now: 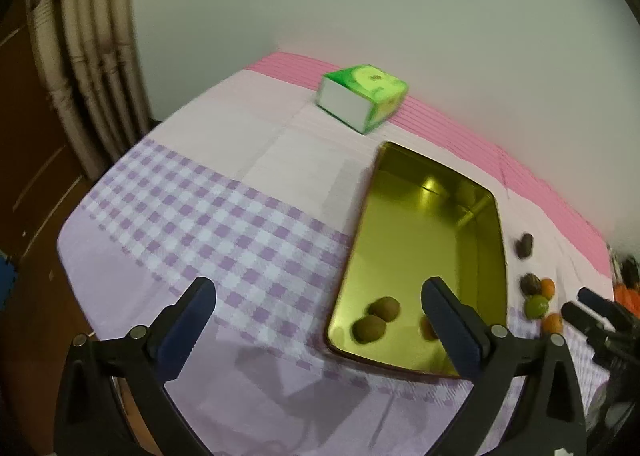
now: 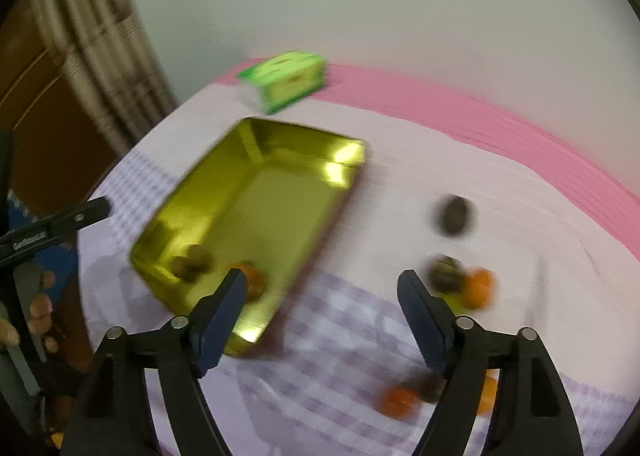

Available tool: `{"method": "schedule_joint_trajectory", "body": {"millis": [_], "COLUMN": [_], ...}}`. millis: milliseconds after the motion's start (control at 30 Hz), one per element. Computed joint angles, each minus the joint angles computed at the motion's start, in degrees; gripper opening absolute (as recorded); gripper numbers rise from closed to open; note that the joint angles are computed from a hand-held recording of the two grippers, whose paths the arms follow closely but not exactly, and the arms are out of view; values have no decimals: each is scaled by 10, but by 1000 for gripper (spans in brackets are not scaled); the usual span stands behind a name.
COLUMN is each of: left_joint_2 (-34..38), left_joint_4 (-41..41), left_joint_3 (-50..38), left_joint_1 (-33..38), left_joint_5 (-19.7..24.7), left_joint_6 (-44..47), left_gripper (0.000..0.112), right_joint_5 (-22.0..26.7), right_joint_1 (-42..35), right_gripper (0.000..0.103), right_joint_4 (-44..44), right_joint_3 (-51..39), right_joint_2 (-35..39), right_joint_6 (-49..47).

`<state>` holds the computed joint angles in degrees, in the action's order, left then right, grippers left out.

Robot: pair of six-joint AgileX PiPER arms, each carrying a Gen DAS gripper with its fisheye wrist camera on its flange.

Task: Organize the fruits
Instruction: 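Move the left tool to the second red tomato and grasp it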

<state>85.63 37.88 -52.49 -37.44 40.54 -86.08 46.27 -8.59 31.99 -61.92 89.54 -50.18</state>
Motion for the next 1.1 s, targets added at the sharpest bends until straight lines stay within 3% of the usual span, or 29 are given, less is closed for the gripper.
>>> {"method": "schedule_joint_trajectory", "body": {"millis": [133,467,700,900,1100], "left_joint_2": [17,107,193,307,384], "left_joint_4": [-4,-25,-128,-212,-242], "left_joint_3": [-21,-133,-255,-403,-494], "left_joint_1": [-22,-112,-137,-155,-166], "left_joint_5": [6,59,38,81,113], "left_joint_6": [29,116,222,311,337], "left_gripper": [102,102,102,102,102], "right_joint_5": [-37,-86,-116,-100,-95], "right_joint_1": [-93,-253,-294,-319,-339], "right_gripper": [91,92,94,94,101], "right_joint_4": [-13,-36,-51,-44,-53], "right_joint_3": [9,22,31,19,-4], "right_joint_2": [13,82,114,139,167], "right_joint_6": [-14,-44,-64,-98,-122]}}
